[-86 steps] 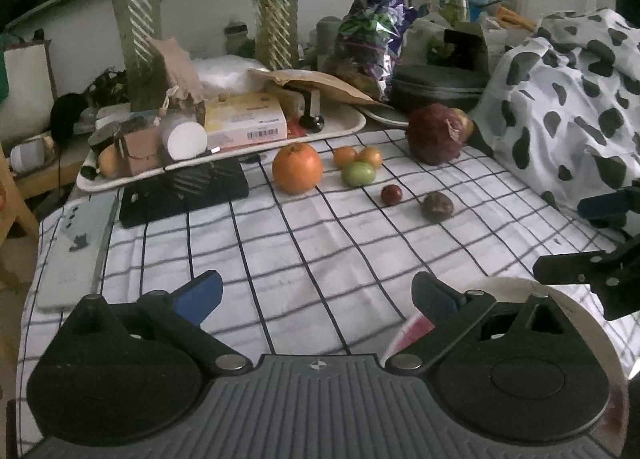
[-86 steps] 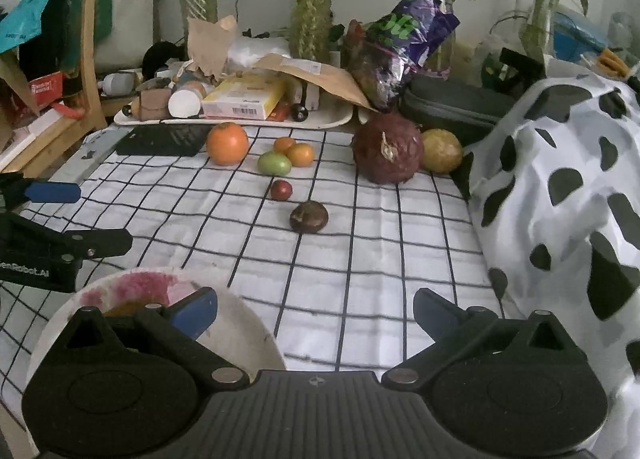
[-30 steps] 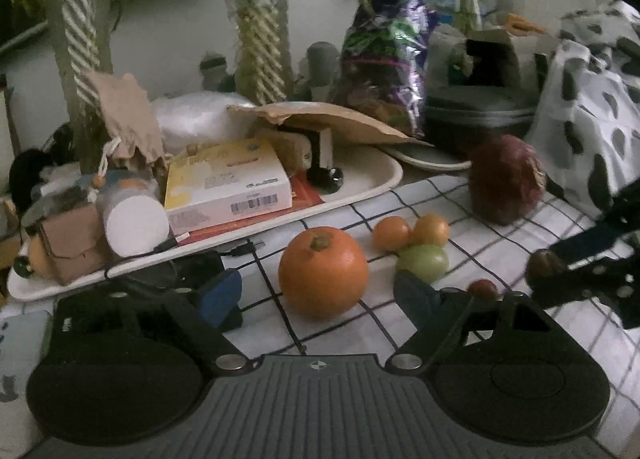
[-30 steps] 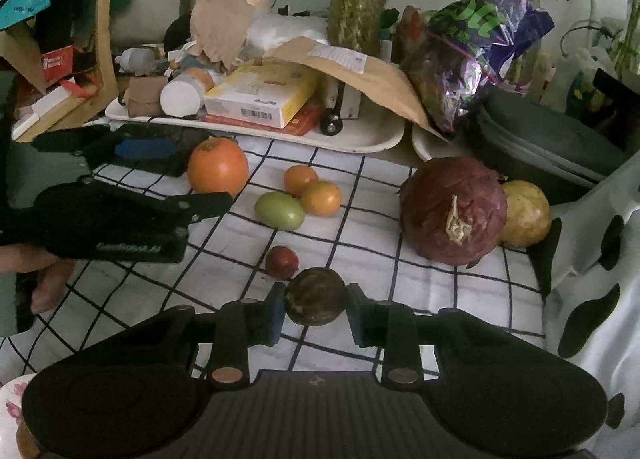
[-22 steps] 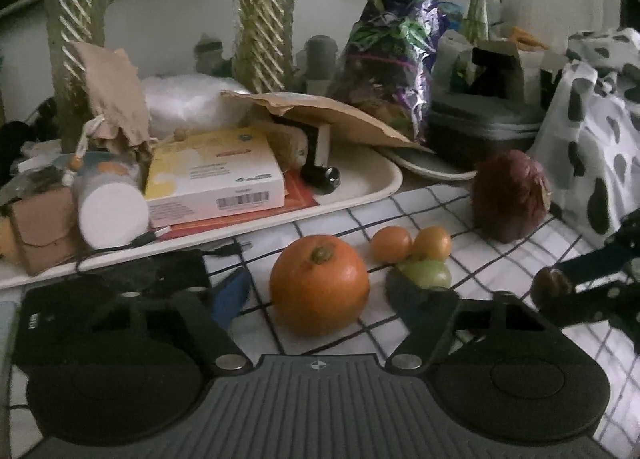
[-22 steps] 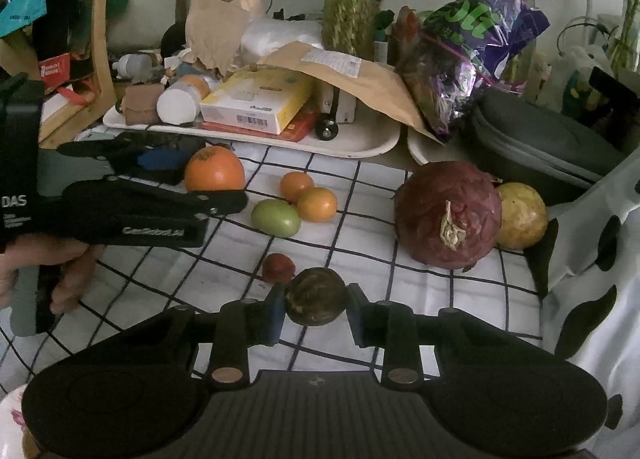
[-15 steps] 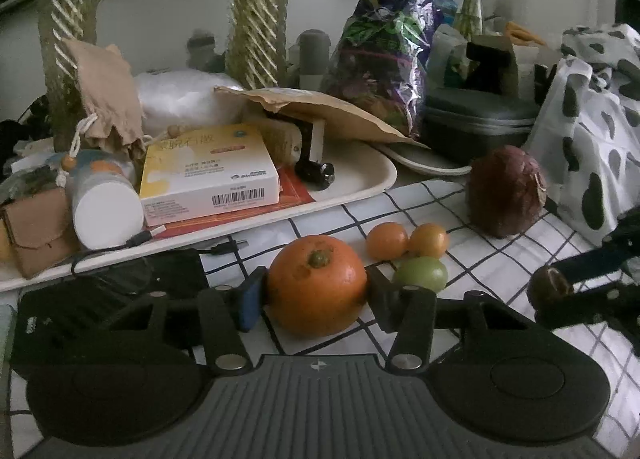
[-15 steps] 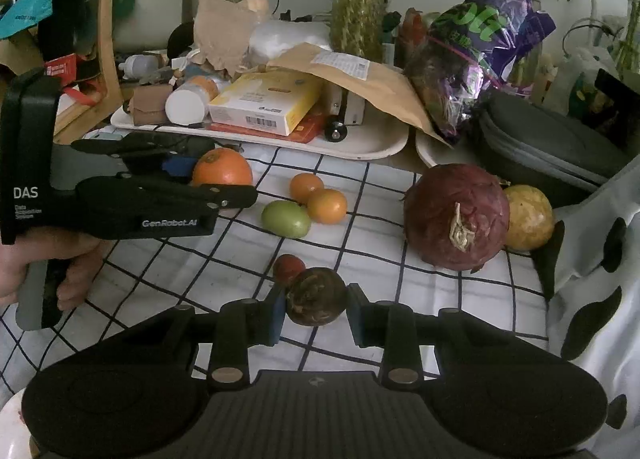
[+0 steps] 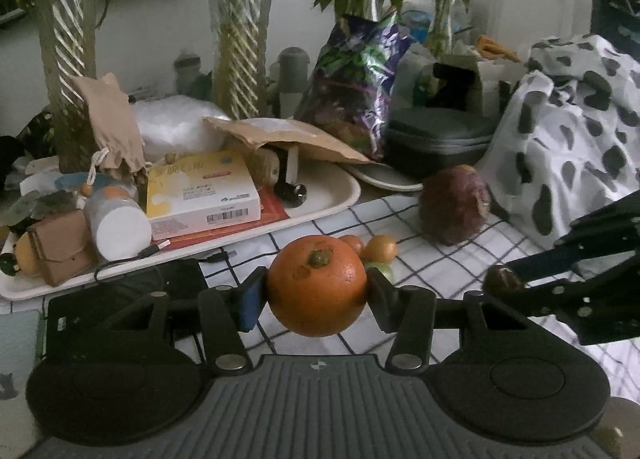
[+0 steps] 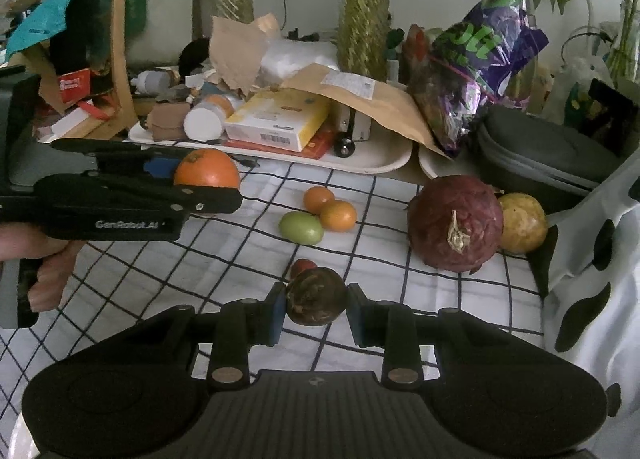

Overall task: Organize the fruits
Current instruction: 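Carry the orange and passion fruit to the plate and release them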

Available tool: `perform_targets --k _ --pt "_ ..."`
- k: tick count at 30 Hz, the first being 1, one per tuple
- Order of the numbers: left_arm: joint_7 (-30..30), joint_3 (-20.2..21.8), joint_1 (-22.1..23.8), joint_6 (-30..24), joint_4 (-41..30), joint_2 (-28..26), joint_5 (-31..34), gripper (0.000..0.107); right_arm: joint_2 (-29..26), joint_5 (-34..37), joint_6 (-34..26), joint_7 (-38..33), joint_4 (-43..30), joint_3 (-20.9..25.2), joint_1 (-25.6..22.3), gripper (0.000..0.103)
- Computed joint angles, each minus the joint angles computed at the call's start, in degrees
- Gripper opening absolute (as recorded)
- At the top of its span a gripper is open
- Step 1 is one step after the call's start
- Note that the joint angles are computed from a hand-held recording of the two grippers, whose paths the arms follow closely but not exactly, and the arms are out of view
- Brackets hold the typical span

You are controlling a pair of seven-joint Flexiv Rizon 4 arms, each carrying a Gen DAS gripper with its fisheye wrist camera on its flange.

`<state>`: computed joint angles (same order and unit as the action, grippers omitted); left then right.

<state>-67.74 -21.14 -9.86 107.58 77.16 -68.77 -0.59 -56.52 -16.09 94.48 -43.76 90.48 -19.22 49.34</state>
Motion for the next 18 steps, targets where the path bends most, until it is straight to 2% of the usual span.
perform_targets --k 18 --pt "-4.63 -1.74 2.59 6.17 14.03 6.59 5.08 0.05 4.6 6.72 5.64 -3.71 9.19 -3.73 7.24 0.033"
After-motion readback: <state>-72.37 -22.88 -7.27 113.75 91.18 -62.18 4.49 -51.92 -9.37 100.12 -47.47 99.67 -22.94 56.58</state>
